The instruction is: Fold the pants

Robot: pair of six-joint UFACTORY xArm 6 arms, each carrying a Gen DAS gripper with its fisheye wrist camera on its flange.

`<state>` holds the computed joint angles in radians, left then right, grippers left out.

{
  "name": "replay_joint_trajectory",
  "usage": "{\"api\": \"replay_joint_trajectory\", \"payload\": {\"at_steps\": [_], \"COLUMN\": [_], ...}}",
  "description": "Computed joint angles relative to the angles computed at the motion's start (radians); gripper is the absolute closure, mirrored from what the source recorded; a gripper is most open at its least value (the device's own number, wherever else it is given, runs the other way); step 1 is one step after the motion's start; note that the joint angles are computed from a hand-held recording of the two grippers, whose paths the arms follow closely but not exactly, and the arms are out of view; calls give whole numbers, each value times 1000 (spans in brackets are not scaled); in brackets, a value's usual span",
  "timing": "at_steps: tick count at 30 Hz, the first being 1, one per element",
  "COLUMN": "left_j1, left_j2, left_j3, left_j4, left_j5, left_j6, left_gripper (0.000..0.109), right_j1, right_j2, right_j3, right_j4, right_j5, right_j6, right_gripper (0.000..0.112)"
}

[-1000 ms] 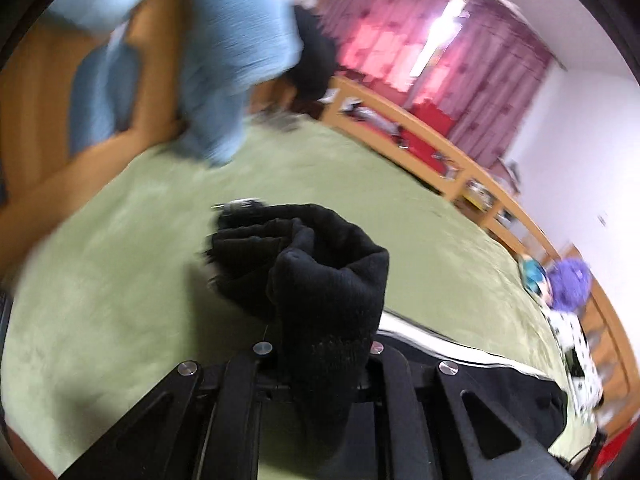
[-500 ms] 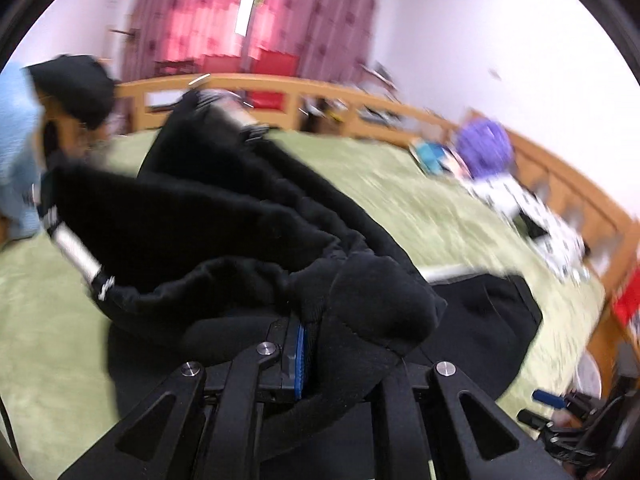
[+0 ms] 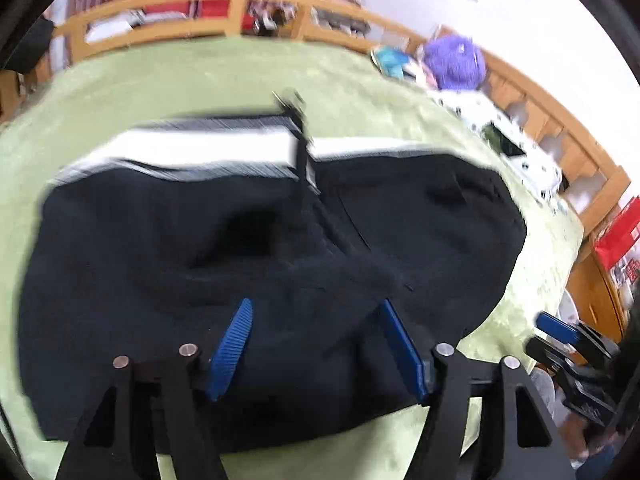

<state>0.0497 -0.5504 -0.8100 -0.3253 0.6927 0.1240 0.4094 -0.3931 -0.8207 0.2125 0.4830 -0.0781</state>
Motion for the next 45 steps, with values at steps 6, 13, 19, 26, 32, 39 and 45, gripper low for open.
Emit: {"api": "replay_joint_trajectory", "payload": {"at_steps": [6, 13, 19, 26, 32, 39, 45], "left_j1": [242, 471, 541, 519, 521, 506, 524], "left_j2": [-131, -157, -159, -113, -161, -111, -97], "left_j3": [2, 48, 102, 107, 103, 86, 76], "left_j4": [1, 25, -42, -87, -174, -146, -203], "left_j5": [96, 139, 153, 136, 139, 149, 158], "left_j6": [87, 115, 160, 165, 245, 205, 251], "left_gripper": [39, 39, 39, 39, 39, 39, 39], "right_j1": [112, 225, 233, 241, 217, 229, 224], "right_j2": [139, 405, 592, 682, 416, 379, 365], "right_j3": [-135, -396, -630, -749, -486, -368, -414], "right_j4": [148, 185, 136, -71, 241, 135, 144], "right_j5": [-71, -85, 100, 267, 79, 104, 27], "right_j6": [-136, -244, -262, -205, -385, -286, -310], "right_gripper": [58, 58, 63, 91, 95, 93, 50]}}
